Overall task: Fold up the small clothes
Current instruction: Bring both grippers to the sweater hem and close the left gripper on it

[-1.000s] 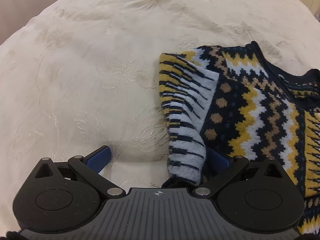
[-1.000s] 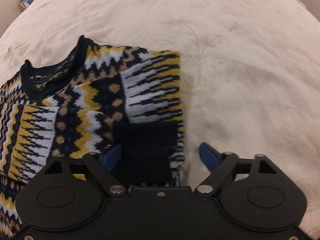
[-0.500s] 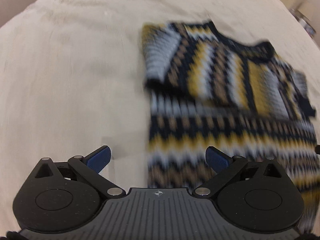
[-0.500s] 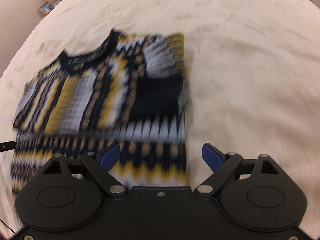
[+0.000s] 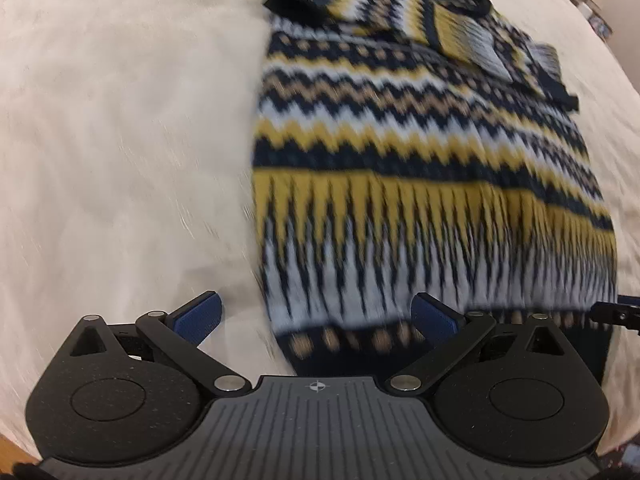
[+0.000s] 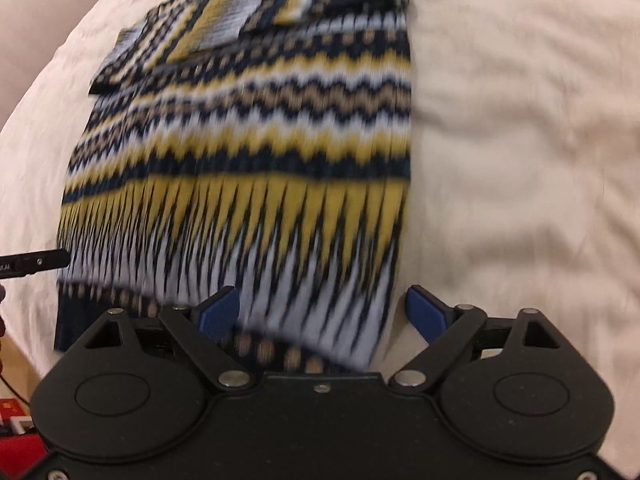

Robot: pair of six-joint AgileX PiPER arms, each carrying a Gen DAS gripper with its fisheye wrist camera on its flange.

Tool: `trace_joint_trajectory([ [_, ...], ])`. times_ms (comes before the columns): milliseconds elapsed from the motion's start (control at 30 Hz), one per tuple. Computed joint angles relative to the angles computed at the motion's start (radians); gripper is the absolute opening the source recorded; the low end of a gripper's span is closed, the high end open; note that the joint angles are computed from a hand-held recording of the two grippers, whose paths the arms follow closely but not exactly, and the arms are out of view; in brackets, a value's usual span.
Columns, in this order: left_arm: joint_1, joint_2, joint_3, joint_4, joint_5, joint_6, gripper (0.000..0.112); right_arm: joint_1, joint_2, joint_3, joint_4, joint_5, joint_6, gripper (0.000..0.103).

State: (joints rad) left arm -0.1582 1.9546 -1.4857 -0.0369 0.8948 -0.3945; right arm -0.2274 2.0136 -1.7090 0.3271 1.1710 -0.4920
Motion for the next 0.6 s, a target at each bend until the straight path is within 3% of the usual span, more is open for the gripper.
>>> trace_joint_trajectory([
  [333, -0.057, 0.009, 0.108, 0.007, -0.115, 0.003, 0.103, -0.023, -0.028, 0.121, 0.059, -0.016, -0.103, 0.103],
  [600, -0.048, -0.007, 0.135, -0.012, -0.148, -0.026, 0.098, -0.013, -0.027, 0.145, 0.060, -0.058, -0.123, 0.103],
])
